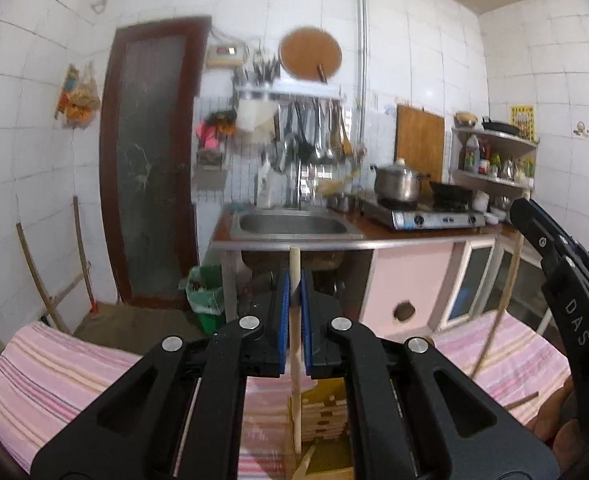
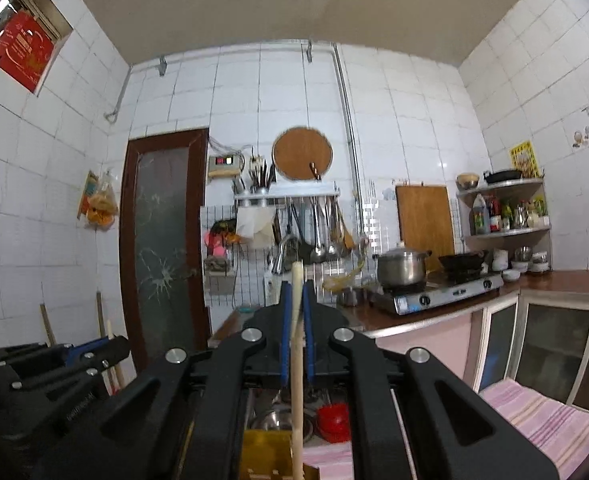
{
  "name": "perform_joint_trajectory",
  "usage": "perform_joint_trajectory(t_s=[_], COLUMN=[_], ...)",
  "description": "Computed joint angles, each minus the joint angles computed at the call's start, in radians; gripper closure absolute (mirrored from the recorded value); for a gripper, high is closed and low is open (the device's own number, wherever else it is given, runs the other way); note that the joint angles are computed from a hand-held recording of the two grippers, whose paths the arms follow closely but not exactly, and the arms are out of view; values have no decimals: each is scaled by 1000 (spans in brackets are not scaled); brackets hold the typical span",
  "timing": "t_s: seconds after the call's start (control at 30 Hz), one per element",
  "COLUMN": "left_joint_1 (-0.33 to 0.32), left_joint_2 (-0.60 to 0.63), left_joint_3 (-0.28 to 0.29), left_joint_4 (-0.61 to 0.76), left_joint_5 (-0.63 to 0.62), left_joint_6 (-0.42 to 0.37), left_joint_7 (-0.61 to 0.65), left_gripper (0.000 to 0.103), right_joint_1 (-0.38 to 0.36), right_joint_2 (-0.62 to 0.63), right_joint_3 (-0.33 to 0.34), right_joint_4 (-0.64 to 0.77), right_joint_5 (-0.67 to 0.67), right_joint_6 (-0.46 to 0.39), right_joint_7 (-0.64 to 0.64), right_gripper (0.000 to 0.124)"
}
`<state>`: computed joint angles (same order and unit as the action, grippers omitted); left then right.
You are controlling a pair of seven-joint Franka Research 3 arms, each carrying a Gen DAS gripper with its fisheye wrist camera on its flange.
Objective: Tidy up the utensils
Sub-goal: 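Lower the held chopsticks over the holder opening with both tools, then open both tools to drop the chopsticks into the holder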
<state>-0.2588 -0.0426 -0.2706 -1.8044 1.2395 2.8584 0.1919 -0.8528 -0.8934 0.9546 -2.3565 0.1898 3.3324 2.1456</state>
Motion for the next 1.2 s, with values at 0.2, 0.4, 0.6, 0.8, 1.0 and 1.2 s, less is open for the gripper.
perform_joint_trajectory(t_s=[0.2,0.4,0.6,0.8,1.0,1.2], left_joint_1=[12,26,72,70,65,87], left_joint_2=[-74,-212,-383,-511,-594,-659], left_joint_3=[-7,-15,-36,-33,-58,-104], left_joint_4=[-60,-141,-273,-410,-531,-640], left_joint_5=[-147,-331,-402,-550,-620,-629], left_joint_6=[-18,-75,-84,-106,-109,-129], left_joint_7=[102,264,311,409,494,509], left_gripper=[47,19,5,5,5,5], right_joint_1=[107,221,403,552,681,782], right_joint_2=[61,37,-24,-131,-207,-232], right_joint_3=[-104,-228,-364,-446,-481,-481], right_joint_4=[33,27,-23,-115,-206,-278], right_joint_5=[-71,-146,-219,-271,-304,-312], right_joint_6=[-195,-299,-453,-583,-670,-733], right_joint_7=[-23,-17,-51,-30,13,65], right_gripper=[117,59,40,29,27,27])
